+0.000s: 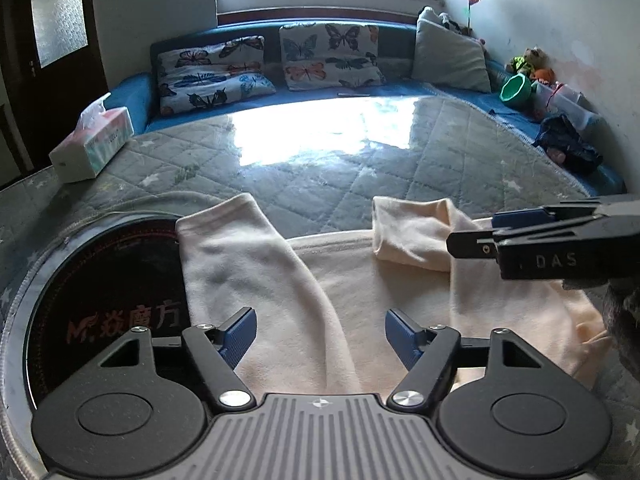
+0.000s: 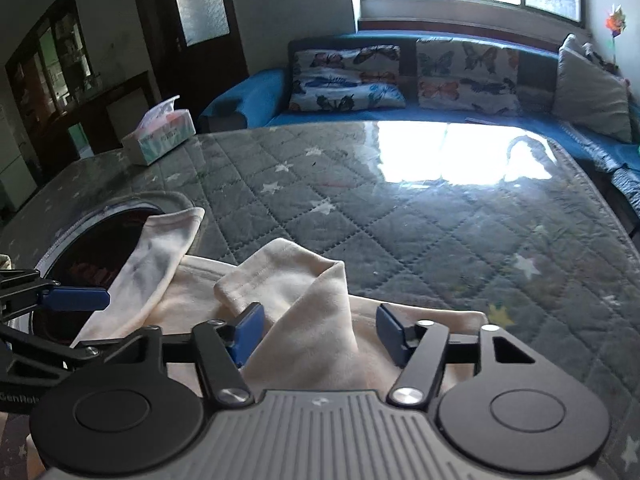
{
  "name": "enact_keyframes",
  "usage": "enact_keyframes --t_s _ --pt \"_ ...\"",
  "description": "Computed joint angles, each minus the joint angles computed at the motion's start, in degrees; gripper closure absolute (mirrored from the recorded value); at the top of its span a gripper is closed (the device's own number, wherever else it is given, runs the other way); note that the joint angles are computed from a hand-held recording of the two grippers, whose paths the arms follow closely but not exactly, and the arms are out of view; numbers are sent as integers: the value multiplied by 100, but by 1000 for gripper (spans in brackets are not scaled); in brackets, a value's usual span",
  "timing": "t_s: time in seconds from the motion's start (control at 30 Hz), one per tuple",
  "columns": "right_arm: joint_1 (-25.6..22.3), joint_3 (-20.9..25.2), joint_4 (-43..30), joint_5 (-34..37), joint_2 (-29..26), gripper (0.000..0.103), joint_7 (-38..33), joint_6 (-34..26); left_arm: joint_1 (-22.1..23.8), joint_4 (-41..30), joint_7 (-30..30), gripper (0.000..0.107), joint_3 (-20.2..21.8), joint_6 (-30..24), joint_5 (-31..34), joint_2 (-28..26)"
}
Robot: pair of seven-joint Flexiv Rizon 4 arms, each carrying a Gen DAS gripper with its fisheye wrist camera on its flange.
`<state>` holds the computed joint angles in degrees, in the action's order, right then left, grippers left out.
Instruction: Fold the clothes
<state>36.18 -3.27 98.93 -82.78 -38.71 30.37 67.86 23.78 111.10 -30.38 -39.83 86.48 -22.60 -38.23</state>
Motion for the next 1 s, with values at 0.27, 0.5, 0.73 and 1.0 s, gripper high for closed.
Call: enact_keyframes --t_s 0.27,0.5,0.73,1.0 --pt "-78 -99 -107 -73 -135 74 17 374 -156 -158 155 69 231 -162 -156 -61" --pt "-12 -74 62 -429 80 95 308 24 74 -91 289 92 -10 -119 -318 -78" --pt "-91 305 709 -1009 730 96 908 -764 740 261 260 100 -690 117 -283 -52" --pt "-162 969 1729 -1310 1645 96 1654 -1971 2001 907 -66 104 -1794 536 268 -94"
